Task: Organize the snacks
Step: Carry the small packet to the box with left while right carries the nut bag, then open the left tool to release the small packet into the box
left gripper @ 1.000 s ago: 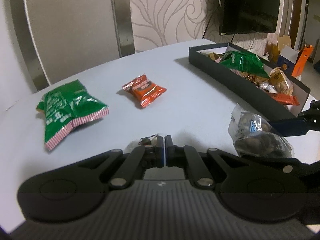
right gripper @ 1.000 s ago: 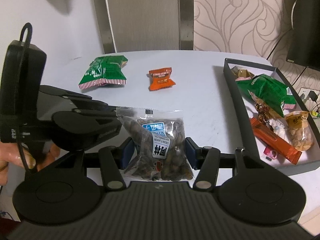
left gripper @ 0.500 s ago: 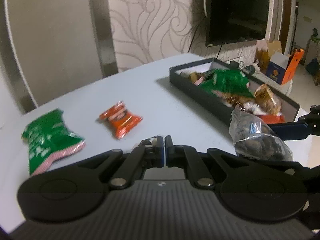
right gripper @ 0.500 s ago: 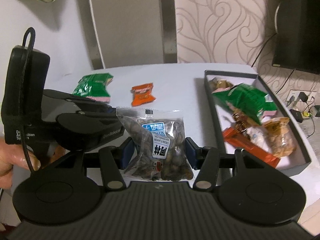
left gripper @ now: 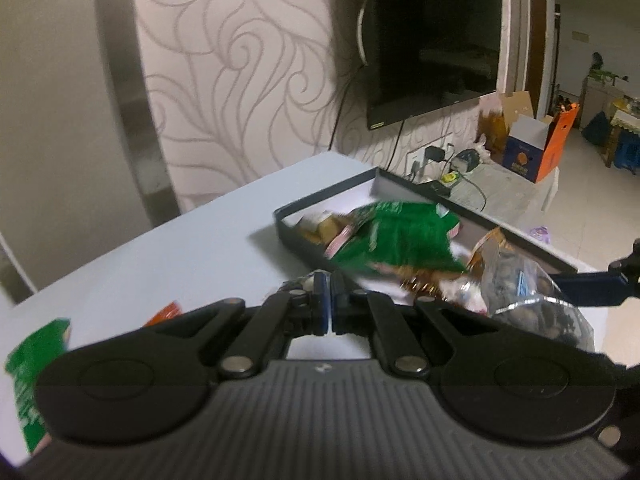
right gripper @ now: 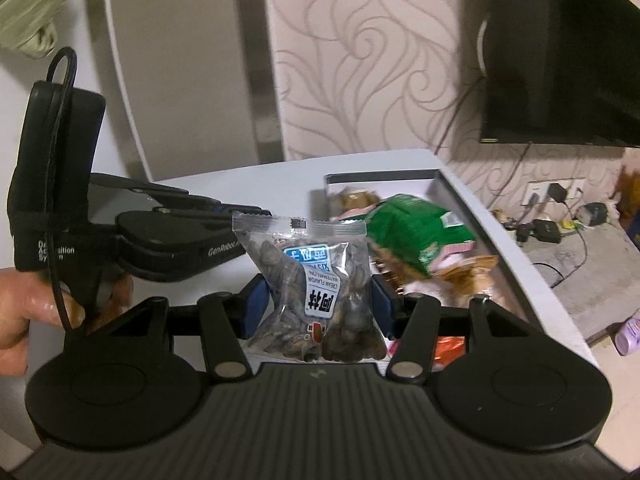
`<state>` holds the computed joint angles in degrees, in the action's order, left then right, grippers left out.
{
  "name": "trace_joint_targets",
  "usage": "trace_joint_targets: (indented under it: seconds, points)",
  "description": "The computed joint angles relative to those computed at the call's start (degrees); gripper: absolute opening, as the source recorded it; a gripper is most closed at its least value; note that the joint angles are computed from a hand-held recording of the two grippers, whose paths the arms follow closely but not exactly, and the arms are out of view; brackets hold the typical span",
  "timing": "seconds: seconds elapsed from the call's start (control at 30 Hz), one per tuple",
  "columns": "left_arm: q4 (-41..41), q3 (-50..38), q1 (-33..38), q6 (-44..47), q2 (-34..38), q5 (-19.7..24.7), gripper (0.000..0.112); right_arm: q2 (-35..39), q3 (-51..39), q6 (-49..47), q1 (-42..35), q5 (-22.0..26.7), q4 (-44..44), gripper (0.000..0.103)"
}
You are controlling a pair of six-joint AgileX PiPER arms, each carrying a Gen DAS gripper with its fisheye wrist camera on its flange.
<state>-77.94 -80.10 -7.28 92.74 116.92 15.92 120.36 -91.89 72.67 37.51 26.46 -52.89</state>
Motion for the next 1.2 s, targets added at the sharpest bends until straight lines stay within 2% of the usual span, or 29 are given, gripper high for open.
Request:
trace_joint_targets:
  seconds: [0.23,0.43,0.7,1.2]
  points:
    - [10.4,-7.4,-3.4,-10.9,4.3,-0.6,0.005,-1.4,2.6,2.5,-2.9,-0.5,-2.2,0.06]
    - [16.0,-11.8,-5.1,-16.8,6.9,-0.7,0.005,-1.2,3.5,1.7,-5.1,-1.5,-2.0,0.06]
    - [29.0,-18.7,-6.7,-31.1,11.2,-0.7,0.005,1.1,1.7,-4.4,-8.2,-3.6,2.5,0.06]
    - [40.4,-27.8,-9.4,-43.6,17.5,1.1,0.005,4.5,-1.1,-16.6,-12.1,-6.1,13.0,0.06]
